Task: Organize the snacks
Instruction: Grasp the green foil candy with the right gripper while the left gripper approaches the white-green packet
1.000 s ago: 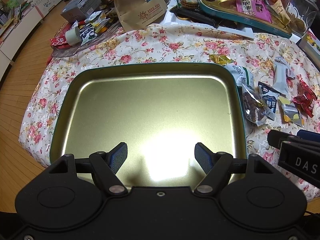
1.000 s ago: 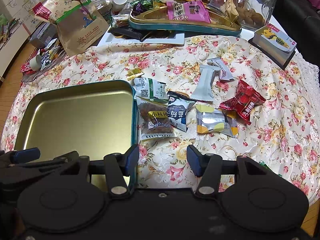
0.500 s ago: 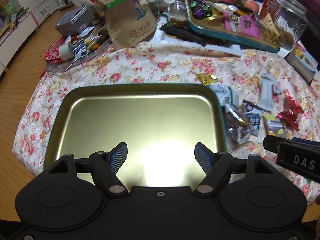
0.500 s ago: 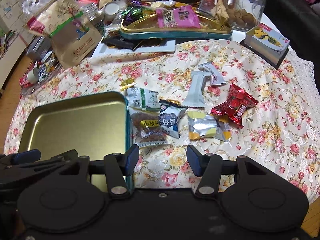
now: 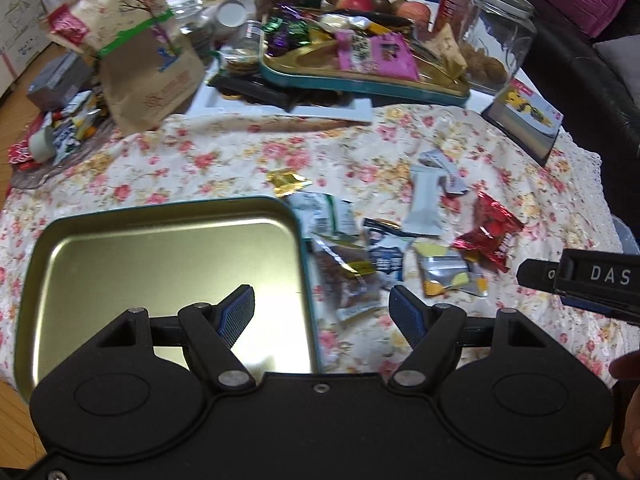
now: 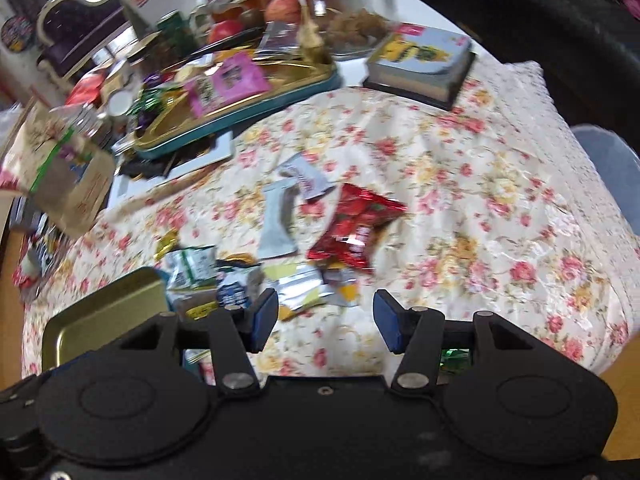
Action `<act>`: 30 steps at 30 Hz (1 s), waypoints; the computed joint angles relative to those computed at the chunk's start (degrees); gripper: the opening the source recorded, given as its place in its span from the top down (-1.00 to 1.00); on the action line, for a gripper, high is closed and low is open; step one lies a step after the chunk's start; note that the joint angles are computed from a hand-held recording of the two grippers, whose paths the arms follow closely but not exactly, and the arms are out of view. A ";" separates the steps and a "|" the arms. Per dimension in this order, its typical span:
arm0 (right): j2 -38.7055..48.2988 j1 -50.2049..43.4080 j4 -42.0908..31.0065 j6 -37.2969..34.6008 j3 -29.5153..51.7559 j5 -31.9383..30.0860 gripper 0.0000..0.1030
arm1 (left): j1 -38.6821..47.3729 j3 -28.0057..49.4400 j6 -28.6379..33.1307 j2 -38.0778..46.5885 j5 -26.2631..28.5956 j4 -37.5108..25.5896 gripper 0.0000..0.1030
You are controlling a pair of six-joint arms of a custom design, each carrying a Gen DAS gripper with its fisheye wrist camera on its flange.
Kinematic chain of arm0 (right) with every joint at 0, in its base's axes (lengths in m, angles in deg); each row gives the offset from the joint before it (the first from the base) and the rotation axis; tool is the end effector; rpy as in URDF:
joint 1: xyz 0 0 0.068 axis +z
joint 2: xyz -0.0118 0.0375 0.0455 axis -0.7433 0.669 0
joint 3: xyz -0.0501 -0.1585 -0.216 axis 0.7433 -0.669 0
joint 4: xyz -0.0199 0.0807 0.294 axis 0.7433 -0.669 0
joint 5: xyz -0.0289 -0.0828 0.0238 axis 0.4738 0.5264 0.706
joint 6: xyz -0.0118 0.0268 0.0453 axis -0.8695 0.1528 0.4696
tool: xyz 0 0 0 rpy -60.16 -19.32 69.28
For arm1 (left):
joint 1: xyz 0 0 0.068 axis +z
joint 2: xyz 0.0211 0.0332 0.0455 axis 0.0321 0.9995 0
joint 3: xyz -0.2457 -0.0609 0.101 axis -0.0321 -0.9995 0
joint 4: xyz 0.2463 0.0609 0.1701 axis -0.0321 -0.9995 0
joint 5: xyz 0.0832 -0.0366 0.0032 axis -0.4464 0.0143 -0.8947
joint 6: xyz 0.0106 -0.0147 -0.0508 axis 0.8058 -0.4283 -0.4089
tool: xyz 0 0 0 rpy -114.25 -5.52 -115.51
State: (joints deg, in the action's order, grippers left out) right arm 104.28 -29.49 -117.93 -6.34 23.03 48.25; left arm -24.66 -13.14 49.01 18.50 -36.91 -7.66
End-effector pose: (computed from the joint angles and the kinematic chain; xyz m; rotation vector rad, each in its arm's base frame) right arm 0.1832 0.0615 0.2133 0.1463 2.7121 0.2336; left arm 0.1492 -0.0654 0.2041 -0.2791 2.6500 -0.0309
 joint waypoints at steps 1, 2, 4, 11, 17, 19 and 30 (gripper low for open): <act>-0.52 -1.86 -0.35 -0.82 -0.32 -0.58 -0.09 | -1.31 0.41 -1.30 1.80 -0.35 0.98 -0.48; -0.83 -3.57 -0.50 -1.53 -0.56 -1.17 -0.08 | -2.02 0.79 -1.85 3.29 -0.67 1.91 -0.48; -1.48 -6.84 -0.92 -3.43 -0.83 -2.40 -0.08 | -3.94 1.61 -2.63 6.35 -2.39 3.88 -0.48; -0.47 -15.07 -0.89 -8.42 -1.53 -4.89 -0.08 | -4.94 2.75 -0.07 18.00 -5.48 14.46 -0.48; 1.26 -23.63 -4.39 -17.25 -0.50 -9.94 -0.08 | -6.56 1.01 2.06 26.32 -11.69 22.53 -0.49; 0.88 -26.29 -6.46 -21.44 -0.33 -11.29 -0.08 | -6.80 -0.51 3.81 25.39 -12.55 24.30 -0.50; 1.98 -27.23 -8.96 -37.10 -1.76 -11.11 -0.08 | -0.13 -5.55 8.12 19.51 -9.75 29.33 -0.53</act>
State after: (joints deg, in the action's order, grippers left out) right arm 106.26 -56.72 -126.90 -43.44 21.28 37.14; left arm -24.79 -18.69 57.13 38.01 -46.66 21.67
